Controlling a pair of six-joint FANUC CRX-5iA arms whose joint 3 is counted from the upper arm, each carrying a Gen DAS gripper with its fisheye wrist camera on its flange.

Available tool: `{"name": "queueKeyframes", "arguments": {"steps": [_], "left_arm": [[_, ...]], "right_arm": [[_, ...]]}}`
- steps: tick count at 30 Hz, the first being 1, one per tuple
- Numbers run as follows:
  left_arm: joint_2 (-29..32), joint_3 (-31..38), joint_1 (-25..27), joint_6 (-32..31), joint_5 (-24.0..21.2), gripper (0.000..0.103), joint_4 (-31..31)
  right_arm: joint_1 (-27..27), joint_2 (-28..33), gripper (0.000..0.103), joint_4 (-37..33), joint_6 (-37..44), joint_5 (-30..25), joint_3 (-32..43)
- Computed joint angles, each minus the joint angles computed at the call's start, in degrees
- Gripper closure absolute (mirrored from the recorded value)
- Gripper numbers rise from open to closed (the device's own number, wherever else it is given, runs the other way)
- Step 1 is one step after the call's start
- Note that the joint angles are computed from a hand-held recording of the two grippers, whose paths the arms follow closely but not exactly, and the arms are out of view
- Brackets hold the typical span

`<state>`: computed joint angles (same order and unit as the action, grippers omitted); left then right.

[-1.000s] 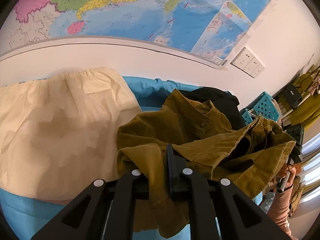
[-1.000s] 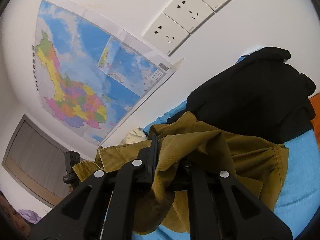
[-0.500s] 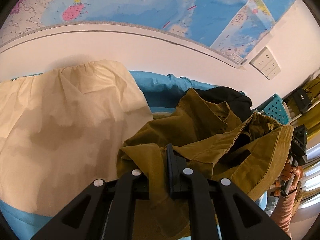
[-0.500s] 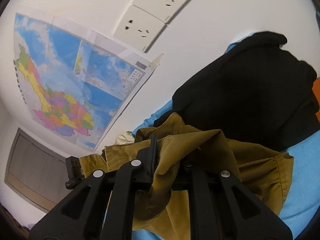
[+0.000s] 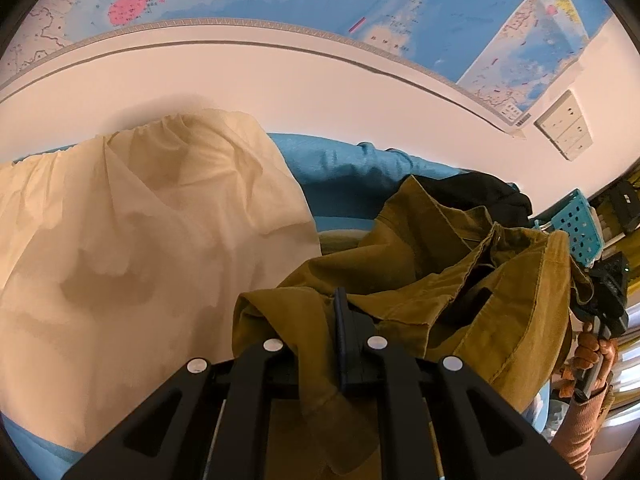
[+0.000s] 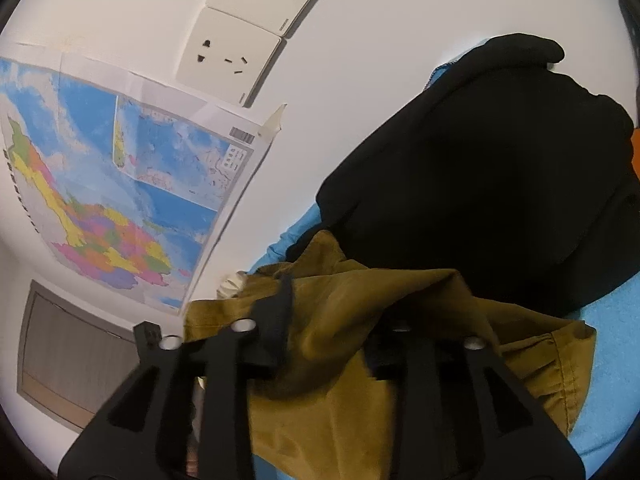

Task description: Fold large clothes

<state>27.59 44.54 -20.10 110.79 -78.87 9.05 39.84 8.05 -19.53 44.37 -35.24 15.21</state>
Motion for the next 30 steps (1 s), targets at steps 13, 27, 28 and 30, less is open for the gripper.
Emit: {"name": "queueKeyframes", "arguments": {"steps": [13,27,28,30], "left_arm": [[2.8,4.0,-0.4,2.6,-2.4,0.092,-1.0],[-7.0,-12.4,2.5,0.2,12.6,0.072,10.7],[-7.7,-13.1,2.3,0.2,13.4,0.069,10.8],[-10.0,-15.3,1.9,0.3,15.9,0.048,10.4]], "right_arm": [[6.1,-4.1,0.018,9.9,2.6,5.9,-4.3],[13.8,12.0,0.079,34.0,3.1,-21.3,10.2],[13.7,11.8,0.086,33.9,2.9,-21.2,10.1],[13.3,11.1,0.092,33.6,2.3,-19.8,9.3]]}}
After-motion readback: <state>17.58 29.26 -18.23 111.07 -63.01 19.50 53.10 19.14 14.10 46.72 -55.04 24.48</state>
